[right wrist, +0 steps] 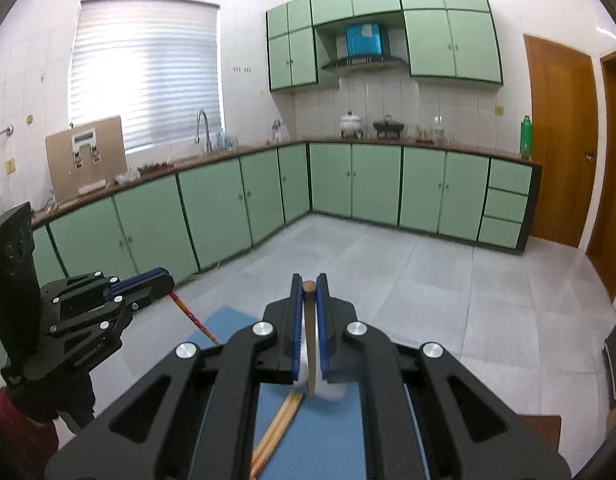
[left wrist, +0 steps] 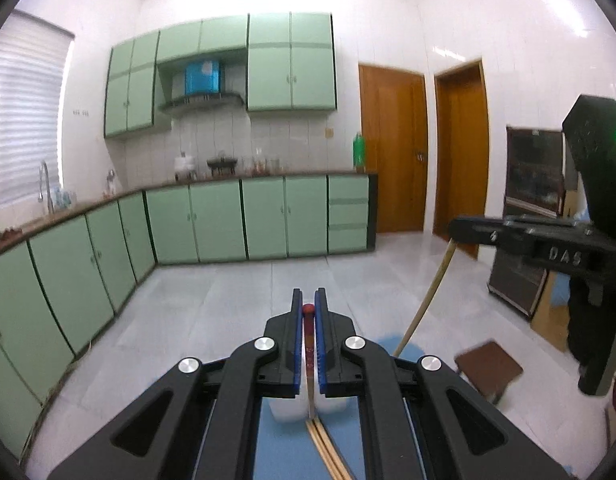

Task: Organize utensils
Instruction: 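Carry both chopsticks over the white holder and lower them in, then open both tools to release the chopsticks and withdraw from the holder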

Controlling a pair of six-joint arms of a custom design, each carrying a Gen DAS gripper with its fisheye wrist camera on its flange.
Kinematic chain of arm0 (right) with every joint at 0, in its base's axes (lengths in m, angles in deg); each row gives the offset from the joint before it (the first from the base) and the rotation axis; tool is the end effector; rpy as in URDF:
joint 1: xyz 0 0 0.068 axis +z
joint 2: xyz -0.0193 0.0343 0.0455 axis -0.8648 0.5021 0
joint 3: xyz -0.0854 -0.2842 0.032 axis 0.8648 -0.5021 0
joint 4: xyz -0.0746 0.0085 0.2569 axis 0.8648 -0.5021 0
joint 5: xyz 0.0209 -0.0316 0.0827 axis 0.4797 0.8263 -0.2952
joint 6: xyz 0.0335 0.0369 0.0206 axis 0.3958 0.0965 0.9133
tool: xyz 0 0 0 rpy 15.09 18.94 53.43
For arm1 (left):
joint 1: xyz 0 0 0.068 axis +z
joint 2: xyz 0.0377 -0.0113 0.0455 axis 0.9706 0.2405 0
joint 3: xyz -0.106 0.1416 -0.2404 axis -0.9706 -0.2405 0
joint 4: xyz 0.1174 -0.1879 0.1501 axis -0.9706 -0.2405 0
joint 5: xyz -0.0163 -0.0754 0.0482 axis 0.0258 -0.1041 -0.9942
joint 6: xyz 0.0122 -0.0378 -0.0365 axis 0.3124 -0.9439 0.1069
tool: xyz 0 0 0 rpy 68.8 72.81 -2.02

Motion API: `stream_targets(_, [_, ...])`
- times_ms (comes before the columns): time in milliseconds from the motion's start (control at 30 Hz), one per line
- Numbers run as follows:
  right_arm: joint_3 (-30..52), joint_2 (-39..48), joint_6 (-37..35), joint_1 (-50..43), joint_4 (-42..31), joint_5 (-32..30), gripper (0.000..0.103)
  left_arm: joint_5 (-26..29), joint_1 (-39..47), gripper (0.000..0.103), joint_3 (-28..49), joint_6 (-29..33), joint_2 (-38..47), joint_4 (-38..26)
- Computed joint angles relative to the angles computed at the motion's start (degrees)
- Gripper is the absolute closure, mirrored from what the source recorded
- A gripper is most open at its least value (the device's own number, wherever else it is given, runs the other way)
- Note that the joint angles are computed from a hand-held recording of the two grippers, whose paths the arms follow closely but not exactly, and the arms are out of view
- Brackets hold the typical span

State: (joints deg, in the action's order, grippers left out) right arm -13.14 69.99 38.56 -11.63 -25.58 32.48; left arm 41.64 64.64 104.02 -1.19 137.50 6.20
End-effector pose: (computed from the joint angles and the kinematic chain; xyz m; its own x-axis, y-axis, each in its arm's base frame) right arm 0.2078 0.1918 0.3994 -0.3693 0.1054 -0.9233 0.1463 0.9878 0.0542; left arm 0.3208 -0.0871 0.3729 -0.1520 0.2460 -0.9573 0.7797 0.6251 0.0368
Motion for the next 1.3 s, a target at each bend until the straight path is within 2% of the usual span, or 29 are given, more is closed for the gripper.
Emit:
stream_targets(67, [1.66,1.29,-4.62,-3.88,3.47,-1.51,0.097,-1.86,-1.71,0.097,2.89,-2.08,2.27,2.32])
stream_targets(200, [1.31,4.19,-9.12,-11.20,10.00,-5.20,0.097,-6.21,-4.98,0.097,6.08,-4.34,7.44,7.42])
stream_targets(367, [-1.78,8.00,-7.82,-18.51,13.93,-12.38,0.097,-9.87,-8.24,0.097,9.17,-5.83,15.99,9.98])
stream_targets(500, [-5.10,10.18,-4.67,-21.05,15.67,-17.54,0.096,-11.52,-9.41,0.097,12.93,-4.46,21.63,6.04])
stream_targets(600, [-7.48,10.11,-3.63,-19.97,16.91,-16.24,0.092,-12.56,-9.59,0.084,12.87,-3.43,22.93,4.47])
stream_targets(633, [-8.11,9.87,-3.26,-19.56,17.20,-15.80,0.090,-12.36,-9.31,0.080,11.82,-3.40,22.58,4.87])
stream_targets(700, [-9.87,8.50,-1.84,-18.43,17.68,-13.96,0.074,-11.72,-8.52,0.075,10.65,-3.26,22.03,5.02])
stream_targets(767, [-11.93,6.86,-0.25,-16.68,17.88,-11.63,0.067,-11.51,-7.58,0.066,8.63,-3.58,20.55,5.12])
stream_targets(867, [-15.25,3.99,2.75,-12.81,16.74,-7.20,0.050,-10.26,-5.99,0.056,4.43,-3.67,17.64,5.88])
stream_targets(1000, [-19.78,1.46,9.39,-6.19,13.22,-1.18,0.035,-9.95,-3.93,0.046,-4.22,-1.74,12.29,7.45])
stream_targets(1100, [-23.94,1.54,19.48,0.56,10.03,2.27,0.024,-9.29,-1.88,0.041,-12.36,-0.40,8.35,9.02])
stream_targets(1200, [-25.68,4.98,29.84,6.14,6.24,4.29,0.018,-8.63,0.00,0.039,-18.10,0.71,6.65,9.60])
stream_targets(1300, [-26.74,11.06,41.08,11.60,3.61,3.91,0.017,-9.73,1.36,0.037,-24.53,2.88,5.37,11.17])
